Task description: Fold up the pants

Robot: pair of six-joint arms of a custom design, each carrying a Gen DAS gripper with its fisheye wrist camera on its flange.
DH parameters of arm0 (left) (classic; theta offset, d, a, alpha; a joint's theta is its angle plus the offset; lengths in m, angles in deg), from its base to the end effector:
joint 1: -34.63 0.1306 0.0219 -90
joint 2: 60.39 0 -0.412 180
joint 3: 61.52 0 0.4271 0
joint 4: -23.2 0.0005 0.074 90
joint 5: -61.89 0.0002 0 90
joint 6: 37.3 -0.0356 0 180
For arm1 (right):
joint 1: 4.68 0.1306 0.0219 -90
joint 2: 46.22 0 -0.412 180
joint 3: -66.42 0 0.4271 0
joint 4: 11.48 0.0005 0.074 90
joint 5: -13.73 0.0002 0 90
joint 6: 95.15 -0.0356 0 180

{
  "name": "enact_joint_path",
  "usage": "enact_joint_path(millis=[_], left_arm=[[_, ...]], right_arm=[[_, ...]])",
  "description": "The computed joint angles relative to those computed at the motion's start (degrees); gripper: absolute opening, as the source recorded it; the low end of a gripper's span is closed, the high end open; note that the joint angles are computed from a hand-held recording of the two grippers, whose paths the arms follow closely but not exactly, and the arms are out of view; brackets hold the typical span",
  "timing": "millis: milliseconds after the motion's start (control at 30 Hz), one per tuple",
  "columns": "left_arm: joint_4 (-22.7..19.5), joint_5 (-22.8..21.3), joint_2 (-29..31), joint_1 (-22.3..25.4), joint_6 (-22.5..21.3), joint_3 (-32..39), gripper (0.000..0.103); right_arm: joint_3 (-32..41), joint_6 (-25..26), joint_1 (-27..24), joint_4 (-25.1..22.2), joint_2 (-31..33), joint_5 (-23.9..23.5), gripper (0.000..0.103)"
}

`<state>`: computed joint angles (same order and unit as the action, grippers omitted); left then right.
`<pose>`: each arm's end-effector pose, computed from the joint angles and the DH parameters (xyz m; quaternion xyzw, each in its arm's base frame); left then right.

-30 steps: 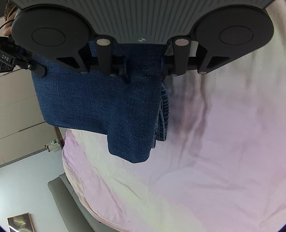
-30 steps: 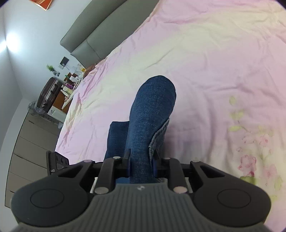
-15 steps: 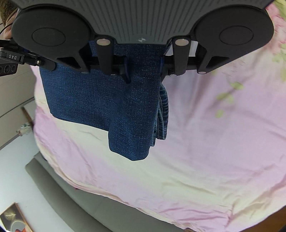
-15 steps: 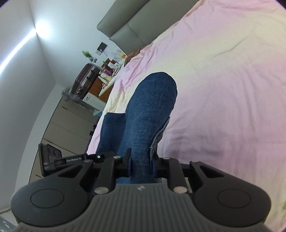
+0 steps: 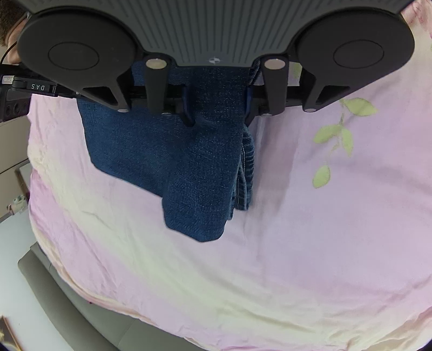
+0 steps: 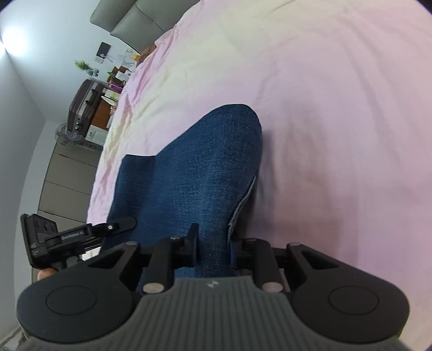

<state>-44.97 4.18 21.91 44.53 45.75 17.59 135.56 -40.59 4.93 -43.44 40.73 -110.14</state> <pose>0.4232 0.0541 0.4164 0.0206 0.9487 -0.2486 0.1941 0.4635 0.0981 0.3322 0.1031 0.8980 0.3787 0.1991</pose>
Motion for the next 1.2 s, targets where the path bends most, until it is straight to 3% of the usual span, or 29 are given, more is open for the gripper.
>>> enact_joint_path(millis=[67, 267, 367, 500, 567, 700, 833, 967, 1033, 1100, 1200], left_arm=[[2.0, -1.0, -0.6, -0.8, 1.2, -1.2, 0.049], [7.1, -7.5, -7.1, -2.7, 3.8, -4.7, 0.055], [10.0, -13.5, -13.6, -4.2, 9.0, -6.8, 0.053], [11.6, -13.6, -22.0, -4.6, 13.6, -7.0, 0.053], [10.7, -13.9, -24.3, -5.3, 13.3, -4.9, 0.053], [6.2, -14.9, -27.1, -6.4, 8.6, 2.2, 0.053], [-1.7, -12.8, -26.4, -5.0, 2.4, 13.1, 0.054], [-9.8, -12.3, -24.8, -2.8, -5.6, 23.9, 0.057], [-14.4, -12.9, -24.2, -2.3, -9.0, 28.6, 0.060], [-16.9, -14.4, -25.3, -2.6, -10.7, 29.8, 0.062], [-15.4, -18.9, -30.8, -6.1, -9.6, 25.9, 0.063]], right_arm=[[0.6, 4.0, 1.3, -1.4, 0.9, 3.7, 0.024], [3.5, 5.7, 2.4, -5.3, 2.2, 7.6, 0.036], [3.2, 10.5, 3.1, -8.3, -1.2, 11.8, 0.039], [2.0, 15.5, 3.9, -10.0, -7.9, 16.6, 0.045], [1.0, 17.8, 3.8, -10.8, -13.0, 18.8, 0.045], [1.5, 18.4, 4.3, -13.1, -21.1, 21.1, 0.049], [3.4, 19.1, 6.1, -17.5, -28.6, 25.3, 0.050], [4.2, 17.6, 8.9, -19.7, -35.6, 29.1, 0.061], [4.4, 17.9, 13.4, -20.4, -39.0, 35.3, 0.065], [4.5, 18.1, 20.1, -21.4, -42.0, 44.5, 0.073], [3.9, 15.7, 34.2, -23.2, -46.2, 61.5, 0.076]])
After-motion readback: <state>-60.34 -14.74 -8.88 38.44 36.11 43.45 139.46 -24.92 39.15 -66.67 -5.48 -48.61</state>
